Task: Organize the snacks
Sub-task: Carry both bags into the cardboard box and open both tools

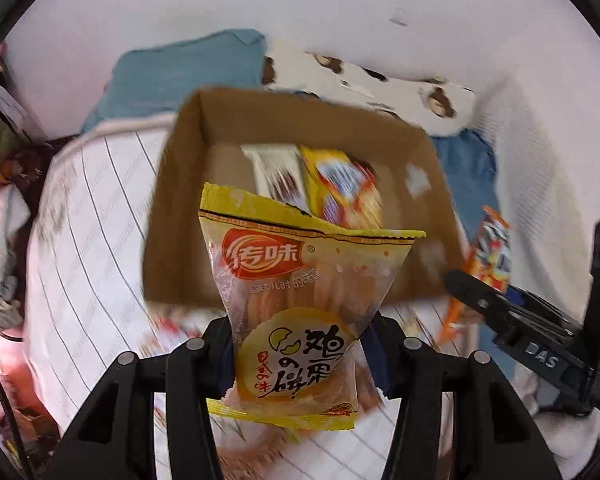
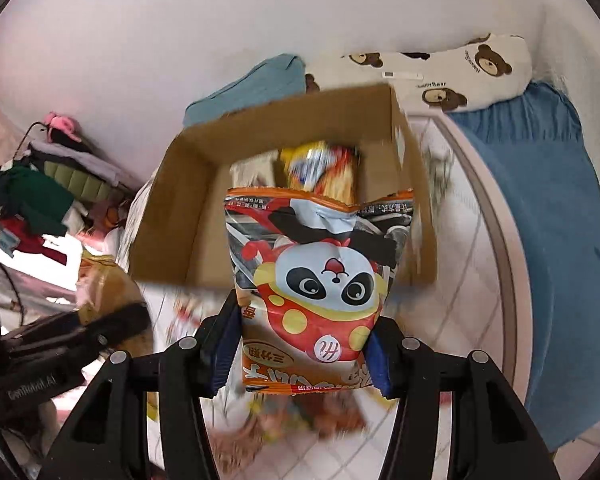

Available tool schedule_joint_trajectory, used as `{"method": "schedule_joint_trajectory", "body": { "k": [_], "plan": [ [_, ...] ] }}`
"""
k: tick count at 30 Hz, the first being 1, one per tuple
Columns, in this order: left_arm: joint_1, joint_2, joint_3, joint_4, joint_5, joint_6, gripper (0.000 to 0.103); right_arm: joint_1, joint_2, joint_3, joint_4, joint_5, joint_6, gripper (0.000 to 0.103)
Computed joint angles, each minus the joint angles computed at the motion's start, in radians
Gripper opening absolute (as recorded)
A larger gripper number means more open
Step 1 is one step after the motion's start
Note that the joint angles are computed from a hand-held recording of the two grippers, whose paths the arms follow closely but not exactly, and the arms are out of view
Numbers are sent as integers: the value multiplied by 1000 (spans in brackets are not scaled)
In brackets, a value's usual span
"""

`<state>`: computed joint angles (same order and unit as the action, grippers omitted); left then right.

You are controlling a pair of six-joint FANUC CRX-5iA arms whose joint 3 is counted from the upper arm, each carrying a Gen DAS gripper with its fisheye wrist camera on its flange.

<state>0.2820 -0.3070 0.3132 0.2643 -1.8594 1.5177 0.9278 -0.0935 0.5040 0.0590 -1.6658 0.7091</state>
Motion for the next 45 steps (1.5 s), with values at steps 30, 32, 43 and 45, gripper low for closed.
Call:
{"method": "schedule_joint_trajectory", "body": {
  "k": [30, 32, 43, 45],
  "plan": [
    [-74, 371, 183, -167, -30, -6, 90, -243, 523, 466, -73, -202, 233, 98],
    [-72, 351, 162, -166, -23, -2, 90, -230, 506, 437, -57, -198, 228, 98],
    [-69, 239, 69, -173, -9, 5, 90, -186, 400, 281, -43, -173, 183, 98],
    [-68, 226, 73, -175, -8, 12, 90, -172, 375, 260, -26, -162, 176, 98]
  ]
}}
